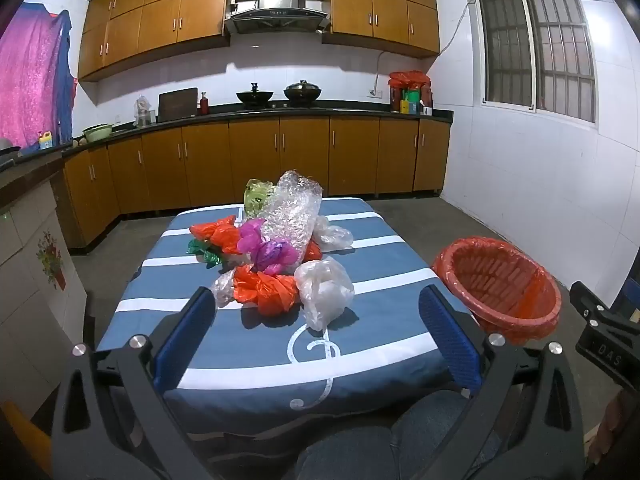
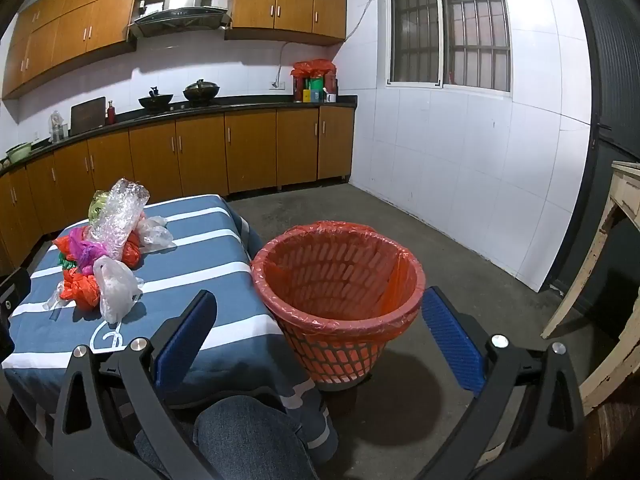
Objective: Collect trash
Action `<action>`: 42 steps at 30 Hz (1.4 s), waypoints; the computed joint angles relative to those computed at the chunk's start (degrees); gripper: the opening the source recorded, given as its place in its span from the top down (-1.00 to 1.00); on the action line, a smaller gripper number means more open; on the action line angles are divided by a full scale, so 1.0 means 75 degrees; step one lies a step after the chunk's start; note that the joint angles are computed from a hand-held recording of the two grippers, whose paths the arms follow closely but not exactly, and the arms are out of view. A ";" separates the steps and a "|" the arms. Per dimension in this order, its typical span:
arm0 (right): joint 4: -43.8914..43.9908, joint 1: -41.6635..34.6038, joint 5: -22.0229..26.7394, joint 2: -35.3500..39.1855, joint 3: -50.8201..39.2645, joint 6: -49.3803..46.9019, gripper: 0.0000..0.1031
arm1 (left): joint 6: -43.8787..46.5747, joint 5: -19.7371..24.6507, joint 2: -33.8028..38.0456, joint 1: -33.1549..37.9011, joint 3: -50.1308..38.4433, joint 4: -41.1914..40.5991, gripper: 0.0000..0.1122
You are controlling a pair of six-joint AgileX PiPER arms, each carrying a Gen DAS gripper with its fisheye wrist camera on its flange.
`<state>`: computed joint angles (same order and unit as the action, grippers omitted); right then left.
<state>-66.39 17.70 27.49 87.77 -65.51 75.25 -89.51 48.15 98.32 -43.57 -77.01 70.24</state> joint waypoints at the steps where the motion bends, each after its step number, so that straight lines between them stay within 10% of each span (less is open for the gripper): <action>1: -0.0015 0.0002 0.0000 -0.0001 0.0003 0.0015 -0.97 | 0.0000 0.0000 0.0000 0.0000 0.0000 0.0000 -0.77; 42: -0.0026 -0.0013 -0.0014 -0.0012 0.0020 0.0007 -0.97 | 0.0085 -0.0008 0.0001 0.0012 -0.0033 -0.0114 -0.77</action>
<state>-66.59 17.60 27.38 87.68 -65.35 75.30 -88.87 48.09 98.33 -43.48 -77.26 69.38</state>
